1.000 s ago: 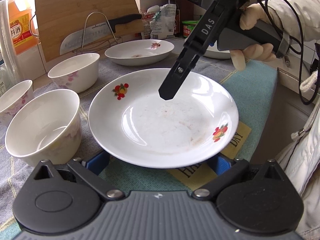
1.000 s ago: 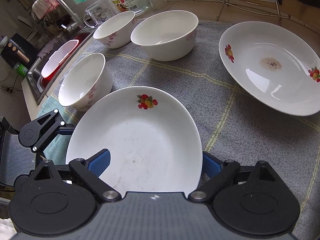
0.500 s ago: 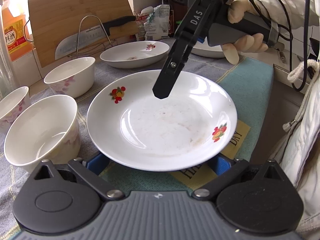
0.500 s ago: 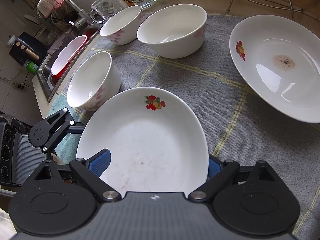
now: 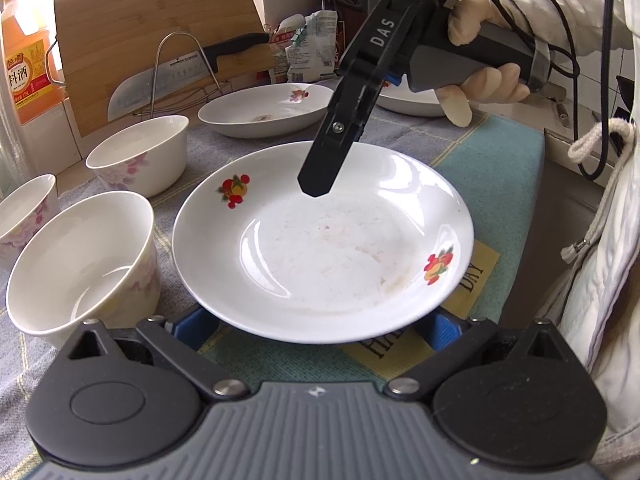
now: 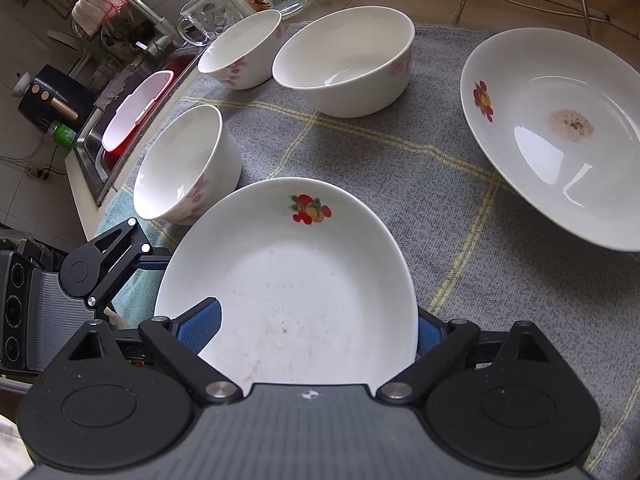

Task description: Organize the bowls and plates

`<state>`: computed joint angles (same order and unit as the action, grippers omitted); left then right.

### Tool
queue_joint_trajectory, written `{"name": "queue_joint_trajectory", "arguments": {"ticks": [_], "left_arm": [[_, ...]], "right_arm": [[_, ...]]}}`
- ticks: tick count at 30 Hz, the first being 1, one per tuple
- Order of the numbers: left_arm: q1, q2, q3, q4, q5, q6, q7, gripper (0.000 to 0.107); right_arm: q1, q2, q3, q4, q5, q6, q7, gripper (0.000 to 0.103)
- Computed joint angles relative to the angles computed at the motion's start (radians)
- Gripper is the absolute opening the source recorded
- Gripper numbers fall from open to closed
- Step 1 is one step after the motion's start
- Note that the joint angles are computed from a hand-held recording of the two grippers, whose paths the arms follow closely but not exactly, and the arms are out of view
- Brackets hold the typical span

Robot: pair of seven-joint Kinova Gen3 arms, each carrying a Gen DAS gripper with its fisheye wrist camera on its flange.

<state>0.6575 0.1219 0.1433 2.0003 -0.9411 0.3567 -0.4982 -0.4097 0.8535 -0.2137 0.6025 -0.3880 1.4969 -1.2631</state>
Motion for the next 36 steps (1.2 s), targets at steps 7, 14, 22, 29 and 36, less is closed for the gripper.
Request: {"name": "queue_joint_trajectory", "arguments": {"ticks": [7,14,22,29,36], "left_arm": [[-0.011,0.000,0.008,-0.007,0.035,0.004,-0.040,0.102],[-0.017,0.002,0.011,-0.021,0.089,0.019,-0.095,0.101],[-0.021,-0.009,0.019,-0.036,0.133,0.030,-0.145,0.101],[-0.028,-0.002,0.027,-0.074,0.174,0.037,-0.215,0.101],[-0.022,0.027,0.020,-0.134,0.228,0.042,-0.299,0.101]], "right_arm": [[-0.005,0.005,0.004,-0.013,0.004,0.011,-0.009,0.098],[-0.004,-0.001,0.001,-0.006,0.003,0.009,-0.004,0.098],[0.004,-0.021,0.000,0.025,-0.001,-0.005,-0.002,0.099],[0.020,-0.059,0.003,0.076,0.000,-0.034,0.000,0.099],[0.055,-0.096,0.001,0.123,-0.010,-0.065,0.013,0.099]]}}
